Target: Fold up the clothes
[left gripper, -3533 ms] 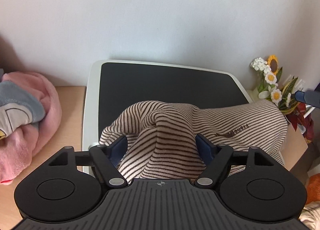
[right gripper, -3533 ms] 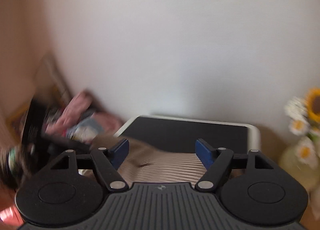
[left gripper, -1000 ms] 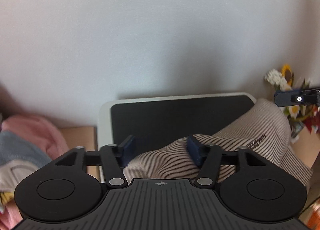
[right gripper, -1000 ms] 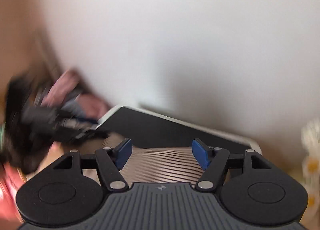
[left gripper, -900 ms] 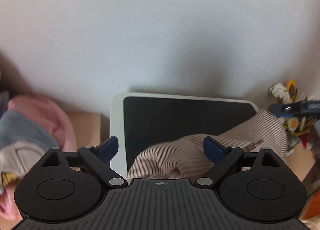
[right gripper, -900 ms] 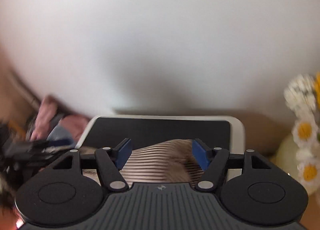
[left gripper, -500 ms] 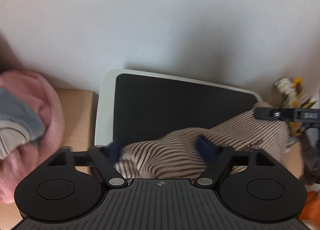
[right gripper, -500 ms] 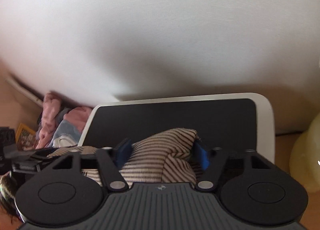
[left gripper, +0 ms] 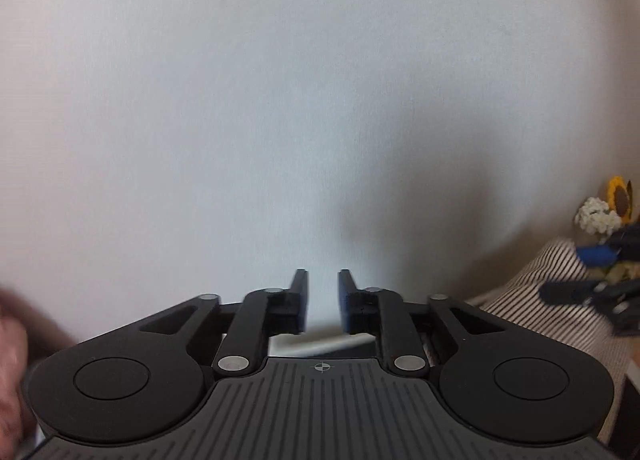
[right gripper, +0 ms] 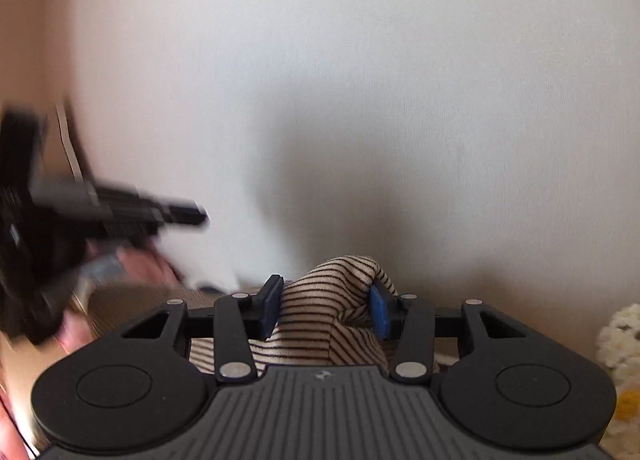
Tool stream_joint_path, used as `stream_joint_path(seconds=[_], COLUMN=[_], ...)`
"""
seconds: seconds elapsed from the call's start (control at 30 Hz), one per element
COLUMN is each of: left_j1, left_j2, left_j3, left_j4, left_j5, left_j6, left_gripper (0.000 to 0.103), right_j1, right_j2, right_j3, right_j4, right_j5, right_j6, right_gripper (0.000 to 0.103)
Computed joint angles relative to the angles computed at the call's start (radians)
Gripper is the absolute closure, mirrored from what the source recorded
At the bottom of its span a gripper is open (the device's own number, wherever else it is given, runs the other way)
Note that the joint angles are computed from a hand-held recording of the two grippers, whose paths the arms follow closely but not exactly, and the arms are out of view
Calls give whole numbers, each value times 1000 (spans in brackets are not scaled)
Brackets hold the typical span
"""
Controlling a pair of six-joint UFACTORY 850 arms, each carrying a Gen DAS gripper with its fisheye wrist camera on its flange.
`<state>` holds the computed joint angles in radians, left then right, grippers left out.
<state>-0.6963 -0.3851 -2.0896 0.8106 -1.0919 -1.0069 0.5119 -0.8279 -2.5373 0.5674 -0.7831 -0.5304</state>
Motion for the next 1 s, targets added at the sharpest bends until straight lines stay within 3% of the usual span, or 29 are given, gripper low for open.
stream_joint_path(seconds=[0.07, 0.17, 0.3, 0.4, 0.47, 0.53, 0.6, 0.67, 0.73, 0.77, 0.83, 0.9, 0.93, 1.0], left_j1=[-1, 20, 35, 10, -36, -80, -93, -81, -92, -101, -111, -131, -133, -145], left_j2=[59, 142, 183, 185, 195, 229, 242, 223, 168, 144, 139, 154, 158, 173], left_j3=[77, 181, 244, 255, 254, 281, 297, 290, 243, 222, 237, 272, 288, 303], left_j4=[-67, -203, -306, -291, -220, -163, -243, -424, -505, -531, -537, -483, -466, -410], left_j5=[9, 41, 82, 57, 32, 106, 230, 318, 270, 226, 199, 200, 195, 150], left_j6=[-72, -166, -232, -292, -367, -386, -304, -145, -53, -37, -39, -59, -79, -124], left_gripper=[35, 12, 9, 9, 9, 9, 9, 9, 9, 10, 9, 10, 11, 11], right_j1=[-1, -13, -35, -40, -46, -55, -59, -44, -33, -27, -11, 18, 32, 46], right_j2=[43, 70, 68, 103, 173, 256, 318, 338, 322, 300, 253, 219, 201, 112], right_j3=[94, 163, 145, 193, 308, 441, 526, 550, 529, 502, 435, 364, 330, 186], right_j4=[-62, -92, -38, 4, 23, 87, 139, 88, 18, -16, -74, -178, -229, -326], right_j5=[10, 22, -1, 9, 69, 123, 111, 81, 50, 32, 3, 55, 106, 102], right_j6=[19, 112, 162, 141, 129, 95, 10, -13, 10, 23, 25, 11, -8, 20], right_gripper=[59, 59, 53, 36, 36, 36, 36, 36, 31, 32, 63, 73, 73, 73])
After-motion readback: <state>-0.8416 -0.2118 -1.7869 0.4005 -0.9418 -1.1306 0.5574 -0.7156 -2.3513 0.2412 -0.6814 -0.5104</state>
